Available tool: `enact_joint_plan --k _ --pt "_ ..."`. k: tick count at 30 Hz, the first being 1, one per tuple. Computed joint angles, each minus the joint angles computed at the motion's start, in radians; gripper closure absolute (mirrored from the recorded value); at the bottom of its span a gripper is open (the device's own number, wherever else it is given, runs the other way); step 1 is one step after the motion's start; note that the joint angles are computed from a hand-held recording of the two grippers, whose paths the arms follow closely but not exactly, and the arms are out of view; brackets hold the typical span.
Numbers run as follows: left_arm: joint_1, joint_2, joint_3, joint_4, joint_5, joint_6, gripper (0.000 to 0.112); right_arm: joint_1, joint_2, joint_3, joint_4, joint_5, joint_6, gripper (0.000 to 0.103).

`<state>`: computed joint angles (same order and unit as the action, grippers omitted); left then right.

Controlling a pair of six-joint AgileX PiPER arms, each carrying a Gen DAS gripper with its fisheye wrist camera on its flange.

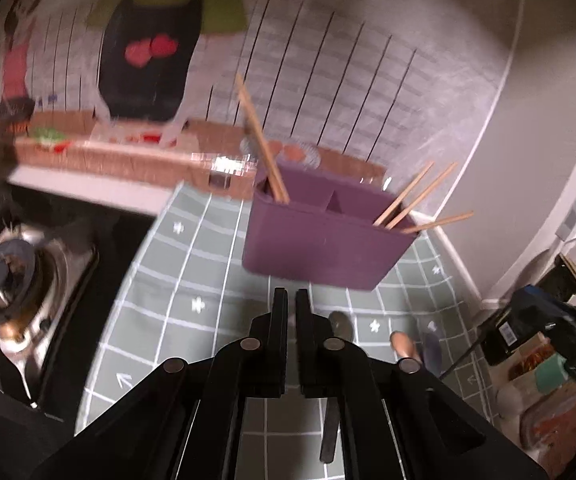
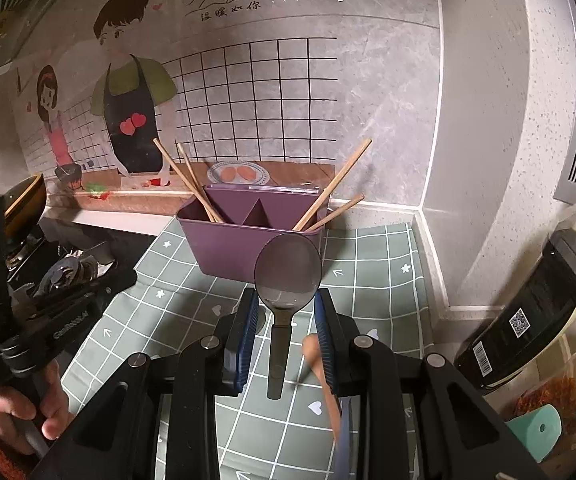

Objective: Organize utensils

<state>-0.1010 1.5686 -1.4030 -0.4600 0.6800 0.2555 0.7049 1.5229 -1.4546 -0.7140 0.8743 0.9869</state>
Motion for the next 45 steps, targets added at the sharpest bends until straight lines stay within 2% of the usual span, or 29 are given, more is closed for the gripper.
enact_joint_plan --k 1,3,4,6,8,13,15,18,22,27,30,33,37,45 --pt "0.003 0.018 -0.008 -0.015 0.024 0.011 0.104 -0.001 -0.005 0.006 0.0 -0.001 0.002 0.077" --pt "0.001 0.041 -0.008 -0.048 0.054 0.052 0.086 -0.003 -0.014 0.017 0.0 0.0 0.008 0.077" --pt "-0.005 0.058 -0.003 -0.08 0.065 0.096 0.083 -0.005 -0.02 0.024 0.0 0.001 0.012 0.077" --pt "-0.028 0.075 0.012 -0.088 0.047 0.12 0.072 -0.012 -0.037 0.044 0.0 0.001 0.019 0.077" --pt "-0.063 0.1 0.015 -0.046 0.026 0.085 0.066 -0.018 -0.049 0.062 -0.003 0.005 0.024 0.077" --pt "-0.172 0.175 -0.018 0.135 -0.026 -0.008 0.066 -0.052 -0.08 0.112 0.003 -0.013 0.038 0.077" --pt "-0.185 0.213 -0.053 0.145 -0.014 -0.017 0.066 -0.063 -0.083 0.126 0.006 -0.023 0.04 0.077" --pt "-0.211 0.296 -0.143 0.204 0.057 -0.07 0.066 -0.076 -0.08 0.135 0.018 -0.038 0.036 0.077" --pt "-0.247 0.321 -0.164 0.287 0.037 -0.1 0.067 -0.085 -0.08 0.149 0.016 -0.046 0.034 0.077" --pt "-0.308 0.344 -0.174 0.461 0.009 -0.208 0.07 -0.104 -0.076 0.153 0.031 -0.058 0.022 0.077" --pt "-0.301 0.375 -0.224 0.45 0.043 -0.228 0.081 -0.103 -0.063 0.142 0.033 -0.056 0.018 0.077" --pt "-0.302 0.4 -0.274 0.432 0.071 -0.231 0.081 -0.103 -0.055 0.134 0.043 -0.06 0.011 0.077" --pt "-0.272 0.386 -0.267 0.325 0.077 -0.166 0.081 -0.099 -0.053 0.13 0.049 -0.063 0.006 0.077" --pt "-0.178 0.134 -0.045 0.083 -0.028 0.003 0.081 -0.08 -0.054 0.123 0.046 -0.068 0.012 0.077"
